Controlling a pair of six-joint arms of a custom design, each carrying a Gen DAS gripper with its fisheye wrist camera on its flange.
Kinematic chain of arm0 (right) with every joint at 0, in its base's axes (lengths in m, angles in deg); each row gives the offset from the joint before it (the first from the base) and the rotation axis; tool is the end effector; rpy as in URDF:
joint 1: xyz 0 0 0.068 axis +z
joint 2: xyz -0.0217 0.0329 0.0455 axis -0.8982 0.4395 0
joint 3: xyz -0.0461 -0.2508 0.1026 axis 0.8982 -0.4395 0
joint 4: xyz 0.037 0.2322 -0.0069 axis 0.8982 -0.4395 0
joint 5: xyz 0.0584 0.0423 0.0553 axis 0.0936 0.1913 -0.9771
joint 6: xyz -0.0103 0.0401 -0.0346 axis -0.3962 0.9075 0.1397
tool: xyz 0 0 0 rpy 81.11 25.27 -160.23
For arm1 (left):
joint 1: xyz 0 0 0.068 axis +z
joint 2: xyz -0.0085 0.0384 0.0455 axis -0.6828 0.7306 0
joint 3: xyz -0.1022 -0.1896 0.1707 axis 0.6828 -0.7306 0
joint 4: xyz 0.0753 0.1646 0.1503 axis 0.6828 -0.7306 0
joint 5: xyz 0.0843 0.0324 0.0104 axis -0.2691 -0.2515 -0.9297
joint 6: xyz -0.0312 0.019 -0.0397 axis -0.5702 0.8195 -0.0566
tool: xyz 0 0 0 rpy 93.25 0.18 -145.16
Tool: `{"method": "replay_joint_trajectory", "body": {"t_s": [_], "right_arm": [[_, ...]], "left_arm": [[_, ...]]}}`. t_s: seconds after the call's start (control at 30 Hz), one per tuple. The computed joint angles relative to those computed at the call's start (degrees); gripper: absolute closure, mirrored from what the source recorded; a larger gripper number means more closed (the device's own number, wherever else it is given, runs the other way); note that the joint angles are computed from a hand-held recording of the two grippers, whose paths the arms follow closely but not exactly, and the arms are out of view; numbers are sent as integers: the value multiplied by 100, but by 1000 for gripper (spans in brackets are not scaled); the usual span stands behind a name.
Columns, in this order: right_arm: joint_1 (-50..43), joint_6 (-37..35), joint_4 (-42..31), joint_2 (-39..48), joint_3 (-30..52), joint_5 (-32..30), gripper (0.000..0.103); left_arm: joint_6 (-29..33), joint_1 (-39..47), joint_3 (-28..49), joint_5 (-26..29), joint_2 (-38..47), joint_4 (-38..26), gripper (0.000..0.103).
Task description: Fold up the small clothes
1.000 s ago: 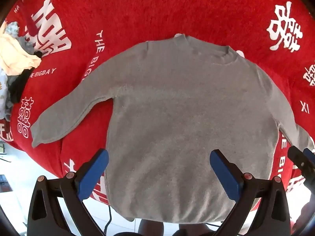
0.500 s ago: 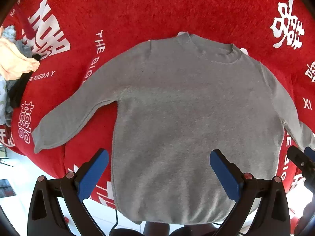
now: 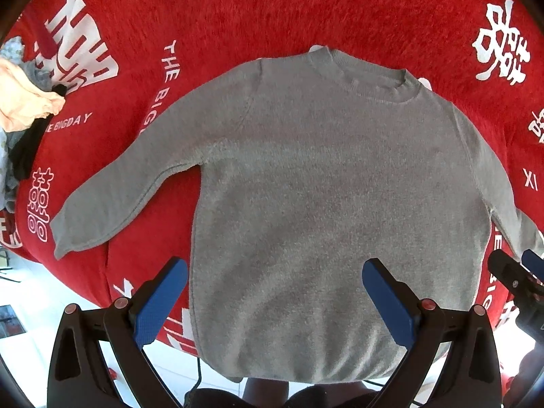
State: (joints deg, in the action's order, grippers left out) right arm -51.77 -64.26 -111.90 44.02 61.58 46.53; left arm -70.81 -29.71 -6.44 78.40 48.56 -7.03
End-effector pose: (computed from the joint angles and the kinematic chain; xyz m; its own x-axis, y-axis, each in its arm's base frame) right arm 0.1427 0.0324 0.3106 -0.9906 -0.0440 -0.1293 -0.0527 0.9965 0.0651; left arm 0.2371 0.0581 0.2197 -0.9564 -0.2695 -0.1127 -0.2756 0.9603 0.0431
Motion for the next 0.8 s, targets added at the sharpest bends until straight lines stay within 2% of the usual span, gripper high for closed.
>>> {"method": "replay_joint_trajectory", "body": {"t_s": [0.8], "right_arm": [[198, 187, 7, 27, -124, 62, 0]], "left_arm": [[23, -48, 57, -9, 139, -15, 0]]}}
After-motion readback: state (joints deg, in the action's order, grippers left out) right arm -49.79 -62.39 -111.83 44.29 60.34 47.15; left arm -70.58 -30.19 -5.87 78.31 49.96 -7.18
